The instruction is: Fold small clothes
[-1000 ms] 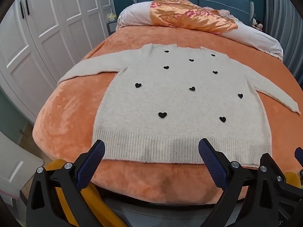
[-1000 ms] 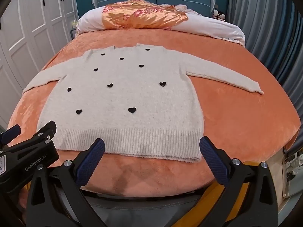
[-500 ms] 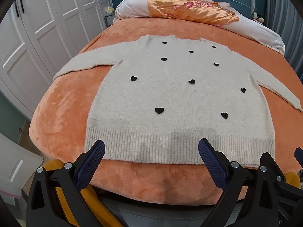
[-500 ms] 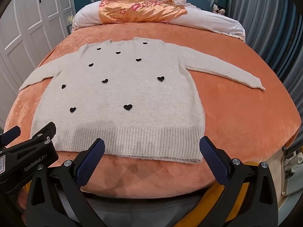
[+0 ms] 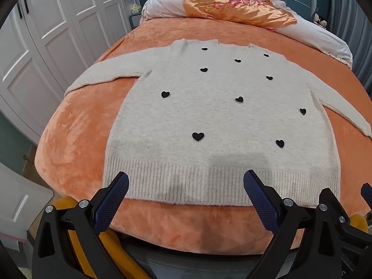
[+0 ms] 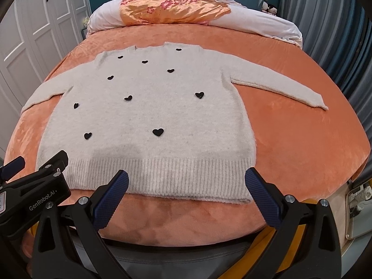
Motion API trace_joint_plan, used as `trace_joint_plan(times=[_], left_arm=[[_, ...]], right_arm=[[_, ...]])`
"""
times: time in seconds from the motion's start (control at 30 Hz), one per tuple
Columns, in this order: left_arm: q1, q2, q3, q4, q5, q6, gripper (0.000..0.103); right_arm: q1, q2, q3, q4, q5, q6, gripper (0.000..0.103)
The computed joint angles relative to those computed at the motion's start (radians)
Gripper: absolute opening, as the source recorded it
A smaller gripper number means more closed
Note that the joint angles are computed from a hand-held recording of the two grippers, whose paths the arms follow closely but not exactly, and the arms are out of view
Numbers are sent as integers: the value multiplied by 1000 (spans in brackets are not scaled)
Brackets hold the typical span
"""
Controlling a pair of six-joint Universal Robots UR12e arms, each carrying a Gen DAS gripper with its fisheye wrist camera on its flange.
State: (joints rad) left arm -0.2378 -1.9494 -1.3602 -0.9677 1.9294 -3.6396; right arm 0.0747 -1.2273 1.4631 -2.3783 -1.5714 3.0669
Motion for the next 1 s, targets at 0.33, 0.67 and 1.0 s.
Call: trace_joint_plan(times=[0.33, 0.67, 1.0], left_arm=[[2, 1, -2, -3, -1, -6, 97], [-1, -1, 2, -7, 8, -3, 97], [-1, 0, 1, -7, 9, 1, 97]], right_arm=[[3, 2, -2, -5, -6, -4, 98], [2, 3, -3, -3, -8, -2, 98], [-1, 2, -5, 2, -9, -3, 98]])
